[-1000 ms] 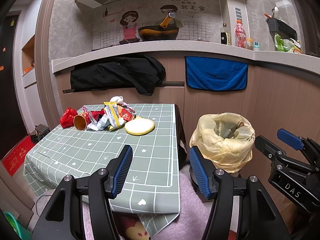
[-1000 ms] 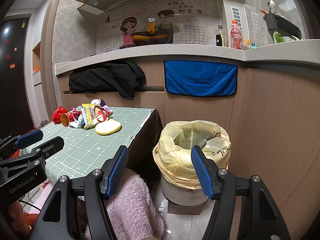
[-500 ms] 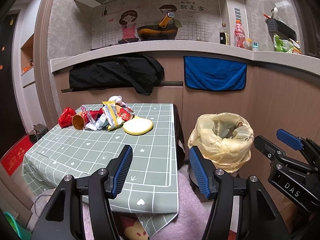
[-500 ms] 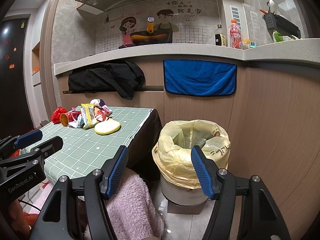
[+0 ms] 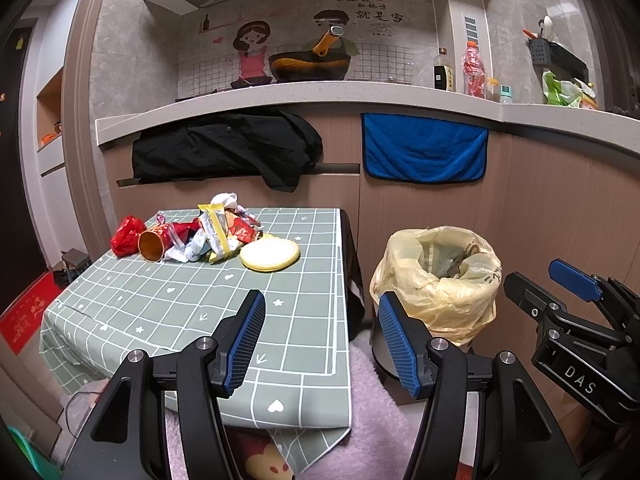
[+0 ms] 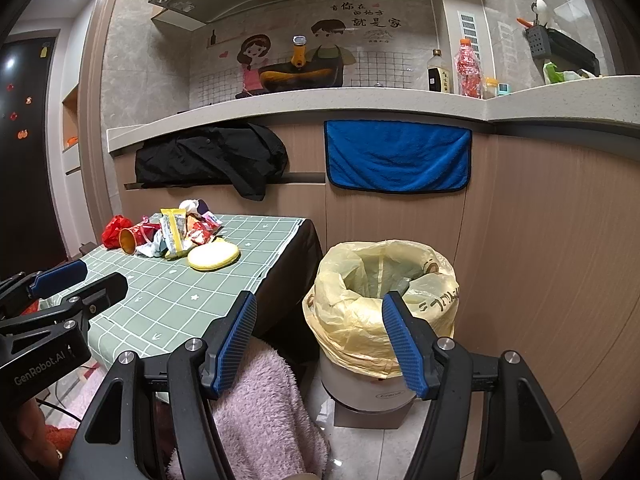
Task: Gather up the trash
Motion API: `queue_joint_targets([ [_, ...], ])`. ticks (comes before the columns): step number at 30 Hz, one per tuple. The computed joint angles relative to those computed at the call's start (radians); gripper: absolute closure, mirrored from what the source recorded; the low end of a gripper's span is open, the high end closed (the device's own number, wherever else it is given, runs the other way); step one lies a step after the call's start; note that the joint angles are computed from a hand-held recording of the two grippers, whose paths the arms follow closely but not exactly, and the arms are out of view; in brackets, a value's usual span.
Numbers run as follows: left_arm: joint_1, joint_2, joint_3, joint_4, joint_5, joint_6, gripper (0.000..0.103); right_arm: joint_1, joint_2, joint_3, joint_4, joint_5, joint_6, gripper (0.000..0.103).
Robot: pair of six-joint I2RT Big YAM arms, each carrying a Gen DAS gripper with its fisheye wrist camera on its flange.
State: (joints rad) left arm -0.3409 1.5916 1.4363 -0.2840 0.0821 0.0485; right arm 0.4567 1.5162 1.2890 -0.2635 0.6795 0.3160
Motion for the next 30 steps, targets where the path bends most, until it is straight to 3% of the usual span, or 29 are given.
queue_joint_targets([
  [4, -0.003, 0.006, 0.009, -0.005, 0.007, 0.0, 0.043, -0.002, -0.001, -0.002, -0.002, -0.002, 0.001, 0.04],
  [8, 0.01, 0.018, 0.028, -0.009, 0.059, -0.018, 0.043, -0.009, -0.002, -0.003, -0.006, -0.006, 0.004, 0.04],
  [16, 0.056, 0.107, 0.16, -0.066, 0.136, -0.026, 0.043, -0.029, 0.052, 0.09, -0.025, 0.009, -0.053, 0.041],
  [21, 0.089, 0.191, 0.272, -0.082, 0.164, -0.009, 0.043, -0.061, 0.133, 0.223, -0.047, -0.078, -0.076, 0.041],
  [24, 0.11, 0.255, 0.352, -0.093, 0.119, -0.004, 0.043, -0.075, 0.22, 0.349, -0.09, -0.131, -0.109, 0.041],
  [30, 0.164, 0.431, 0.589, -0.195, 0.064, 0.022, 0.043, -0.095, 0.408, 0.612, -0.191, -0.198, -0.15, 0.041],
])
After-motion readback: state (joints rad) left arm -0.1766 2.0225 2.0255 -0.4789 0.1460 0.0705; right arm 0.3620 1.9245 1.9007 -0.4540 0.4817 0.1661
